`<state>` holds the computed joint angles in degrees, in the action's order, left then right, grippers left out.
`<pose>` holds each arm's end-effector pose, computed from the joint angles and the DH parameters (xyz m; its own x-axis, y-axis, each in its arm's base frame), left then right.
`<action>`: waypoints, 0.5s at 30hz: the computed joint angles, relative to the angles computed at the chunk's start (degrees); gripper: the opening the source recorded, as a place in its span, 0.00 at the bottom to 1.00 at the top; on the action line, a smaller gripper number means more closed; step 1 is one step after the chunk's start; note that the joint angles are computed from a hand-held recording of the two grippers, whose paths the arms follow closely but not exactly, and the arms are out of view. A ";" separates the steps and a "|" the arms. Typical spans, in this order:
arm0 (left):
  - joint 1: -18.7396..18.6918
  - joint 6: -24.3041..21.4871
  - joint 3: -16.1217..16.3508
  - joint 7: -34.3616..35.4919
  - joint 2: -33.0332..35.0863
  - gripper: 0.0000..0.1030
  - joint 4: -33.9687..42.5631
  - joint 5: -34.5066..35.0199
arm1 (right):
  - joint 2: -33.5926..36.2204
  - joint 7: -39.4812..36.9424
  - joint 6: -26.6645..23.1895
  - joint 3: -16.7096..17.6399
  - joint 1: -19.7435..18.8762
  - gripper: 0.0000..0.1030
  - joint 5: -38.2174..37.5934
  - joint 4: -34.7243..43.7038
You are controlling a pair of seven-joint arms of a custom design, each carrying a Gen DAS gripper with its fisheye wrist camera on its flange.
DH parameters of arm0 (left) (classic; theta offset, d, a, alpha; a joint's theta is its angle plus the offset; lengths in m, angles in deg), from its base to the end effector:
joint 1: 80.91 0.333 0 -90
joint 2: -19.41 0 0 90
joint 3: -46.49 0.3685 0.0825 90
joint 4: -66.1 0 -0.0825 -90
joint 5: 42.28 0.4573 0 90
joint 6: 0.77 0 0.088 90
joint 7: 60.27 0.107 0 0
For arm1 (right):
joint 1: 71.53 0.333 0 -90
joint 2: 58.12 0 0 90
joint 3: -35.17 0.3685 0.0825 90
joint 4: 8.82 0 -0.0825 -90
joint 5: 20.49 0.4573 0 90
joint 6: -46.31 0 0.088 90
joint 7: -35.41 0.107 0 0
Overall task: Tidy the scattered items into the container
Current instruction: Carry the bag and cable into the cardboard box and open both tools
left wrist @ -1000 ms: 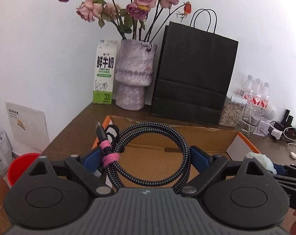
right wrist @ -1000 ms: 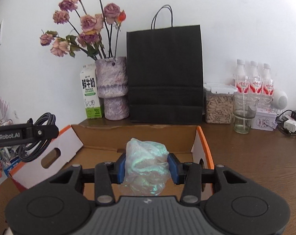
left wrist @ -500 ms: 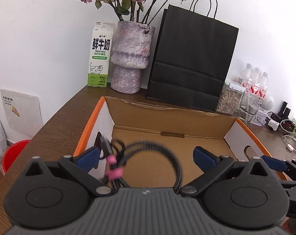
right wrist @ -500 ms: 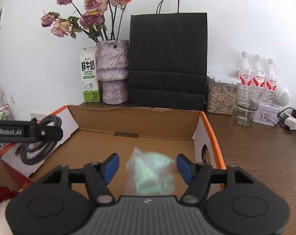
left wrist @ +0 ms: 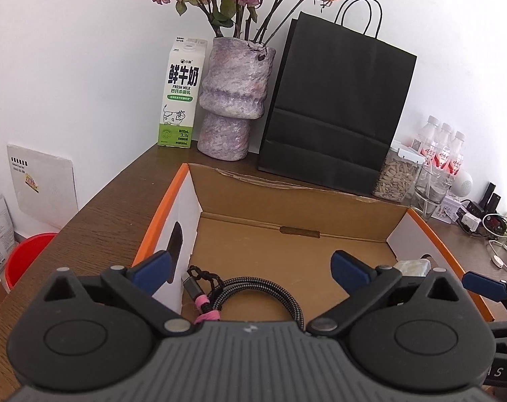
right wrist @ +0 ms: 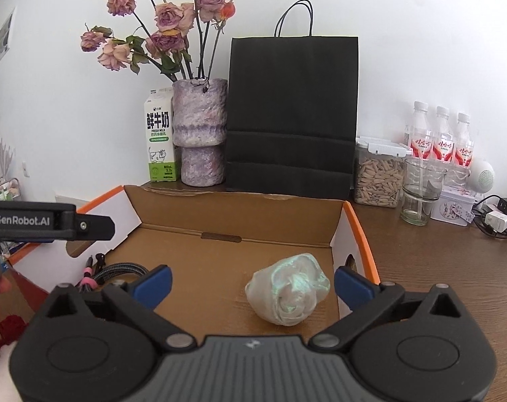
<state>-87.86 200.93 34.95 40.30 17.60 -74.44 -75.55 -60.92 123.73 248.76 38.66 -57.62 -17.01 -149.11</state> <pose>0.5472 -0.1134 0.4313 0.0347 -0.9782 0.2047 -0.4978 -0.1946 -0.8452 0.5444 0.1632 0.4580 0.2679 -0.9634 -0.0115 -0.4111 -0.1035 -0.9057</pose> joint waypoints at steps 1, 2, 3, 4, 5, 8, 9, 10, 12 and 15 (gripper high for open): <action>-0.01 0.06 0.07 -0.33 -0.06 1.00 -0.09 0.31 | -0.11 0.27 0.07 -0.08 0.01 1.00 -0.19 -0.13; -0.01 0.23 0.06 -0.41 -0.06 1.00 -0.15 0.35 | -0.26 0.68 0.08 -0.18 0.03 1.00 -0.56 -0.25; -0.02 0.42 0.13 -0.87 -0.14 1.00 -0.31 0.81 | -0.45 0.85 0.10 -0.20 0.04 1.00 -0.68 -0.44; -0.02 0.68 0.33 -1.93 -0.35 1.00 -0.67 1.97 | -0.66 1.08 0.17 -0.23 0.04 1.00 -0.92 -0.64; 0.01 0.96 0.38 -2.56 -0.54 1.00 -0.95 2.60 | -0.96 1.66 0.37 -0.39 0.10 1.00 -1.63 -0.94; 0.04 2.78 0.76 -6.03 -1.44 1.00 -2.49 6.47 | -1.90 3.76 1.10 -0.98 0.24 1.00 -4.23 -1.97; 0.07 3.69 0.85 -7.22 -1.81 1.00 -3.12 7.86 | -2.21 4.49 1.36 -1.18 0.27 1.00 -5.12 -2.31; 0.12 4.70 0.75 -7.88 -2.16 1.00 -3.69 8.65 | -2.58 5.69 1.72 -1.63 0.37 1.00 -6.65 -2.70; 0.20 6.73 0.36 -8.32 -2.79 1.00 -4.75 9.17 | -3.43 7.46 2.77 -2.15 0.42 1.00 -8.90 -3.63; 0.24 8.79 -0.24 -8.67 -4.21 1.00 -6.49 8.68 | -4.43 7.68 4.14 -1.94 0.18 1.00 -9.73 -4.99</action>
<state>-87.62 209.72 34.71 31.63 13.39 -80.94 -66.87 -65.34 131.40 252.90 36.72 -57.44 -26.74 -154.11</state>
